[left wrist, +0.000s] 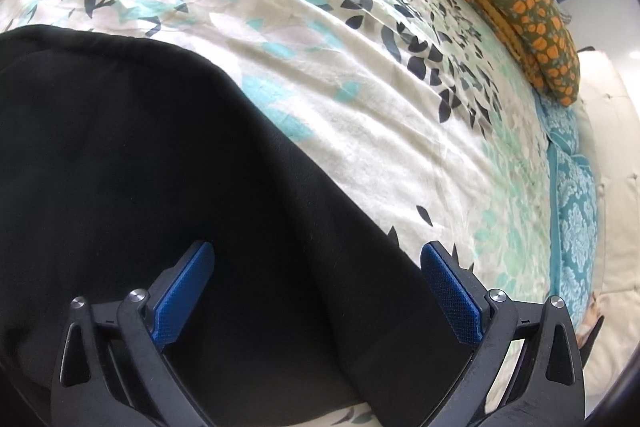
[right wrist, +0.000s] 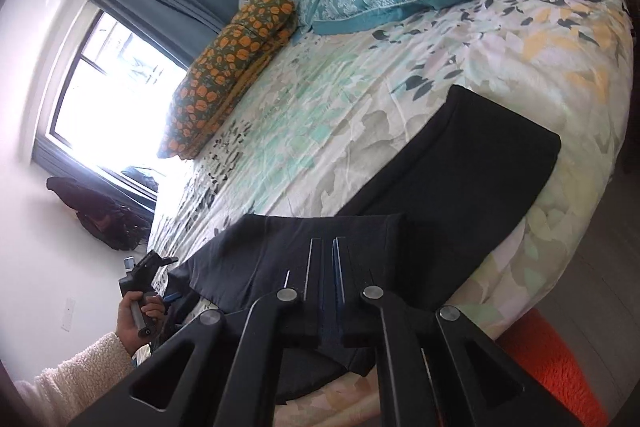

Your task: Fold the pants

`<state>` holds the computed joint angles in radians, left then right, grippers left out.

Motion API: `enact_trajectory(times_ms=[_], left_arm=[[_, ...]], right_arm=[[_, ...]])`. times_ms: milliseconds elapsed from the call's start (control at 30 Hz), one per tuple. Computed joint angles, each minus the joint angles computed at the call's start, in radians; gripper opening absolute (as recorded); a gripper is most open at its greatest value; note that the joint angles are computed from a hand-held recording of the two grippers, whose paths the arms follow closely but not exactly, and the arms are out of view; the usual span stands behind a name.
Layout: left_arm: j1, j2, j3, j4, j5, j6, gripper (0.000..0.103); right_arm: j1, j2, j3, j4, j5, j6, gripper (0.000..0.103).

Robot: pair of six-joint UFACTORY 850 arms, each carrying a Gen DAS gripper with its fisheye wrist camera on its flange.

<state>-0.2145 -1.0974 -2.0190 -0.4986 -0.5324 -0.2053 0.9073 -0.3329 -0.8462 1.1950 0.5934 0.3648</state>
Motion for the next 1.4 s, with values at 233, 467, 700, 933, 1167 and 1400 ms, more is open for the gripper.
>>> enact_trajectory(times_ms=[233, 467, 700, 933, 1167, 1400], left_arm=[[-0.011, -0.072, -0.126, 0.115, -0.055, -0.044, 0.062], [0.021, -0.052, -0.078, -0.107, -0.078, 0.130, 0.007], [0.031, 0.025, 0.022, -0.229, -0.057, 0.274, 0.003], [0.046, 0.138, 0.145, -0.368, -0.058, 0.438, 0.003], [0.081, 0.312, 0.372, -0.553, -0.066, 0.680, 0.003], [0.098, 0.422, 0.523, -0.582, -0.084, 0.768, 0.003]], right_arm=[[-0.001, -0.026, -0.002, -0.249, -0.196, 0.373, 0.066], [-0.022, -0.104, -0.080, -0.147, -0.338, 0.265, 0.025], [0.001, -0.077, -0.063, 0.069, -0.283, 0.092, 0.002], [0.007, -0.029, -0.056, 0.182, -0.222, -0.074, 0.002], [-0.009, 0.029, -0.043, 0.264, -0.149, -0.219, 0.002], [-0.021, 0.055, -0.032, 0.320, -0.127, -0.305, 0.002]])
